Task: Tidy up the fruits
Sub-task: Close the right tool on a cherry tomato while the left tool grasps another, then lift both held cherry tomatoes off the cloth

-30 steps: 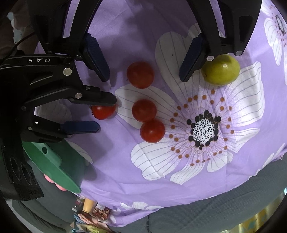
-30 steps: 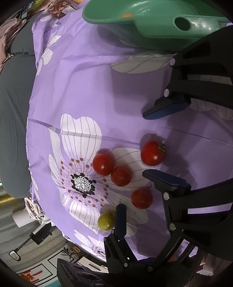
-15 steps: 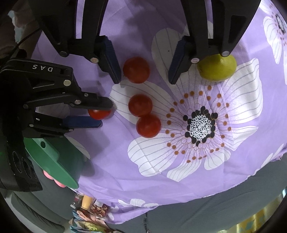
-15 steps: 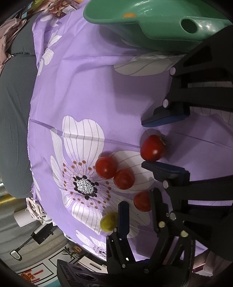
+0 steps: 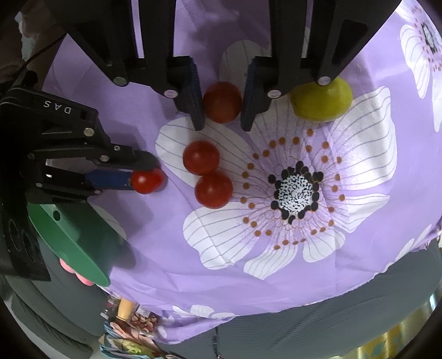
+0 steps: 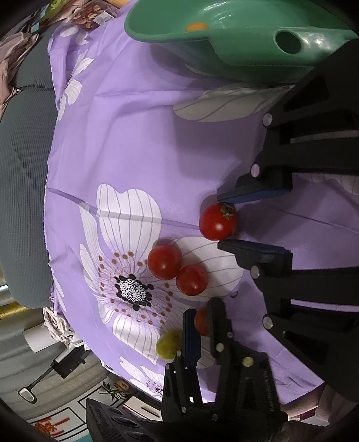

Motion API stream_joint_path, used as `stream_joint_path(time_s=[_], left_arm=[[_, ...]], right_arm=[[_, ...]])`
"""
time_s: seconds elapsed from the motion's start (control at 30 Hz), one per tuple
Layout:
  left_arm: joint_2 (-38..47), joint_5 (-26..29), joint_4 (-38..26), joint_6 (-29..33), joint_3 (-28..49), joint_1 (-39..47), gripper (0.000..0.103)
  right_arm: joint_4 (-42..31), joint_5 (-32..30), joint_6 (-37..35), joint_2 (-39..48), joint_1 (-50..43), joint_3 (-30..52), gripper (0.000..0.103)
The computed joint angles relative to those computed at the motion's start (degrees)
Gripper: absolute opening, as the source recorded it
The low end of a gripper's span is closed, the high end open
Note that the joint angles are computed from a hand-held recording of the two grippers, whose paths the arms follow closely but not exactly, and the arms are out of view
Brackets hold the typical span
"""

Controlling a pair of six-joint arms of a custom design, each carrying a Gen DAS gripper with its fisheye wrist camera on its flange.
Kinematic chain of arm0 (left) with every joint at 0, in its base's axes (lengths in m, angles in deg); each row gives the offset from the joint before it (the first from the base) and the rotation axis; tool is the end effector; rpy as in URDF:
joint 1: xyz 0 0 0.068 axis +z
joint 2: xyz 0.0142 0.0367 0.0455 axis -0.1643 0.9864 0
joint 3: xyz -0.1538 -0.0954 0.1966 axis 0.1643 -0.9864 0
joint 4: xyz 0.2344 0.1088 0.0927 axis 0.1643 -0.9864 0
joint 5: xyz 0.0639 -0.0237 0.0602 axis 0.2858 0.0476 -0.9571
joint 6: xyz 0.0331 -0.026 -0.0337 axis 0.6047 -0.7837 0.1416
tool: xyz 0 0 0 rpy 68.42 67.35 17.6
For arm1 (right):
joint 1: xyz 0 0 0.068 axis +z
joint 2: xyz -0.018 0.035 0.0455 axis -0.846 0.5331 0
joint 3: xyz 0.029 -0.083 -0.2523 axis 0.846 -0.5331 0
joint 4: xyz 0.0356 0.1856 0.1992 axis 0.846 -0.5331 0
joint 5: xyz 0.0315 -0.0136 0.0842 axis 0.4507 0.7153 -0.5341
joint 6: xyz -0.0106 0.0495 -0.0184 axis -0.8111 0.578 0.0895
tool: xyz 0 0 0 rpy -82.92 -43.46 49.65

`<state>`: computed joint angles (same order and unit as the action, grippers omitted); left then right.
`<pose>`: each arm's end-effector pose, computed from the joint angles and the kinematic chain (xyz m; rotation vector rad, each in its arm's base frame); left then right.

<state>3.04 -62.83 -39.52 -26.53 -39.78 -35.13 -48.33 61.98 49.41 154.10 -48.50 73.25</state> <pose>0.1398 -0.0658 0.1176 0.1214 2.7251 -0.1847 0.2128 0.0483 0.1209 -0.9255 2.5706 0.4558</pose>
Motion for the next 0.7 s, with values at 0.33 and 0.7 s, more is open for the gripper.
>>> stream_joint_path(time_s=[0.33,0.7], left_arm=[[-2.1,0.8,-1.4,-0.1,-0.3,0.8,0.026],[-11.2,3.1,-7.1,-2.5,-2.4,1.0,0.026]], right_arm=[[-1.8,-1.8,-0.8,-2.4,-2.8,-0.5,0.025],[-4.3,-2.7,-0.9,-7.0,-4.2,-2.9,0.015]])
